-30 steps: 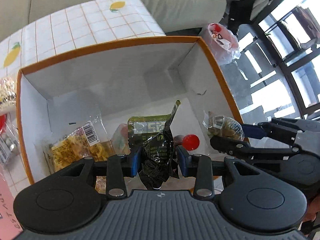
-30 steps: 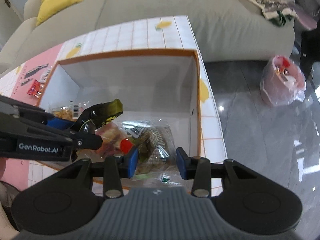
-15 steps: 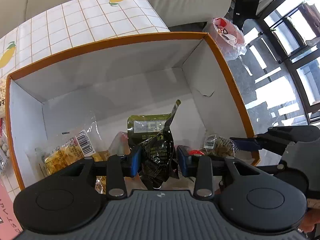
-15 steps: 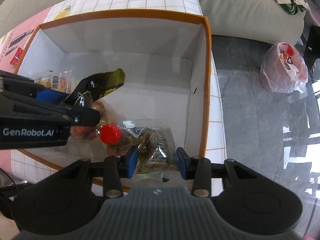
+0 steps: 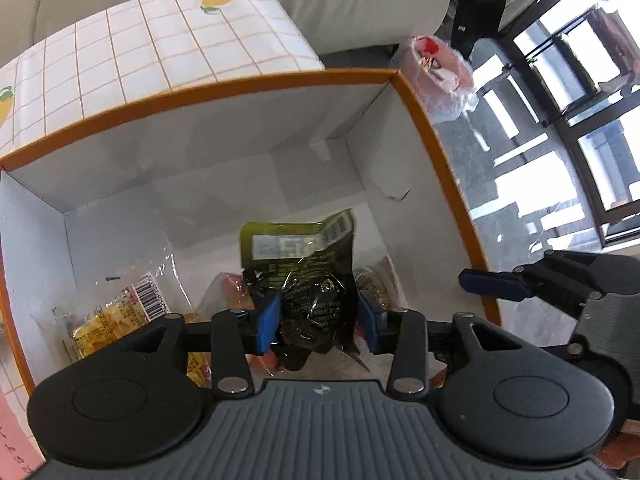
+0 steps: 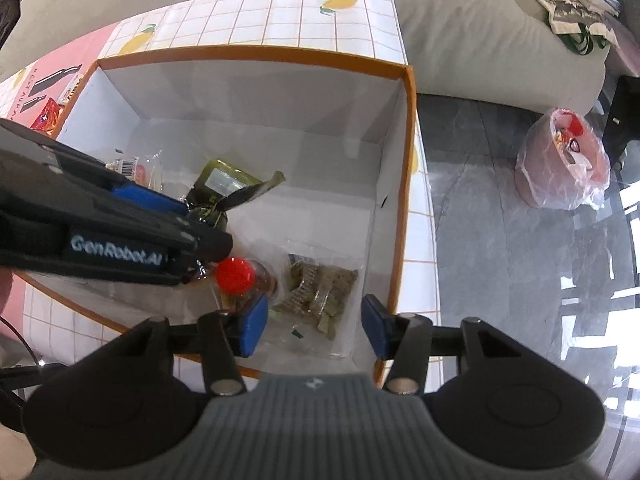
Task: Organize snacks
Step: 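Open both tools to drop the bags into the box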
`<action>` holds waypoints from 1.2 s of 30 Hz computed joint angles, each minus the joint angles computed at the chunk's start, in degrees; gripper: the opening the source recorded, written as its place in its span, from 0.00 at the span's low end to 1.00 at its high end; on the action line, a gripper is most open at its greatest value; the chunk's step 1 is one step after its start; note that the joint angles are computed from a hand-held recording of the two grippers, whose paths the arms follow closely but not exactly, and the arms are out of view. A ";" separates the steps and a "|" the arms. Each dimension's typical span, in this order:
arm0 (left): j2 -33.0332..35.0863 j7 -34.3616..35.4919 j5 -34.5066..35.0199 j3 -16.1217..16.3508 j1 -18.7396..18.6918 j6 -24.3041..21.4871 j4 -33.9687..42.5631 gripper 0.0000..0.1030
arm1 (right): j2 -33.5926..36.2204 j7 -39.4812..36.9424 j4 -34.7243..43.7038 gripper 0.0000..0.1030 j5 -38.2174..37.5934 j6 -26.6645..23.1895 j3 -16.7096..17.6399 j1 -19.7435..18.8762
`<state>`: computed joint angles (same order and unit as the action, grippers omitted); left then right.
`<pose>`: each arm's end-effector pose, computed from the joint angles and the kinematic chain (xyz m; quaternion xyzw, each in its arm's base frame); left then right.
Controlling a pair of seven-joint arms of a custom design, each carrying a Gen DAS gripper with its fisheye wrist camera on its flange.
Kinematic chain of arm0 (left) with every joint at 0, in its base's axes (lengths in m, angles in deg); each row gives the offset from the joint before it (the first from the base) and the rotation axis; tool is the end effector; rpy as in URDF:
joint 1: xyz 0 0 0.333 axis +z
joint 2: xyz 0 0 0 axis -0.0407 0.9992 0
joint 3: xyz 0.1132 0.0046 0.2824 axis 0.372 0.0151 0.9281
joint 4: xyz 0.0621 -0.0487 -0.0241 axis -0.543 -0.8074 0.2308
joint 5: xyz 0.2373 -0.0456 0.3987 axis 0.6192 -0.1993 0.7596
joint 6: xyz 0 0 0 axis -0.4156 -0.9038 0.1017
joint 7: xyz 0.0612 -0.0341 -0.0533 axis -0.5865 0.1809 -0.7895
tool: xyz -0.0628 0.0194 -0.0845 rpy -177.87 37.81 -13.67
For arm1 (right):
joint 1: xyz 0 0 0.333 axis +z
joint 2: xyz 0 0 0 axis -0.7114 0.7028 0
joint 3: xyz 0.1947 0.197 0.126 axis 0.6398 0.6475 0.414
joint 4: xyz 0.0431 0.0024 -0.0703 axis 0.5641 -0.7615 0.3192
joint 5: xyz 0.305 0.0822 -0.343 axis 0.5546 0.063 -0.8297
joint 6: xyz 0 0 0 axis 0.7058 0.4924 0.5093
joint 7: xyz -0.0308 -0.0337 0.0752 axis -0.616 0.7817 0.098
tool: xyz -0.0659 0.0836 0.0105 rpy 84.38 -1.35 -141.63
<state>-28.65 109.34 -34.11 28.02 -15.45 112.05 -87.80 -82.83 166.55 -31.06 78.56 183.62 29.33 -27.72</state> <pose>0.5607 -0.2717 0.5458 0.5381 -0.8179 0.1896 0.0742 0.5059 0.2577 0.5602 -0.7478 0.6511 -0.0753 0.1061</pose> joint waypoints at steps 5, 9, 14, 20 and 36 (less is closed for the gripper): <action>-2.01 2.15 -1.99 0.70 0.17 1.20 -0.93 0.52 | -0.85 0.71 -0.45 0.49 -0.52 0.71 0.23 0.01; -4.22 2.17 -0.67 0.97 0.20 3.44 -2.64 0.52 | -2.58 0.48 -0.92 0.48 -0.49 2.40 0.51 0.21; -7.98 0.69 4.77 1.04 0.30 7.97 -6.72 0.52 | -3.29 1.31 -1.29 0.34 0.21 6.77 0.98 0.48; -11.29 0.40 7.79 2.35 -0.33 9.50 -10.46 0.51 | 0.84 -1.43 0.82 0.26 2.03 8.40 1.23 1.80; -16.62 1.82 5.76 5.13 -1.08 9.68 -15.73 0.52 | 12.46 5.06 11.88 0.16 -13.72 -3.01 1.70 3.66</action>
<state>-45.26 111.16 -28.35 33.16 -16.52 121.72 -103.53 -70.37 171.61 -19.18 64.84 180.61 31.03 -24.06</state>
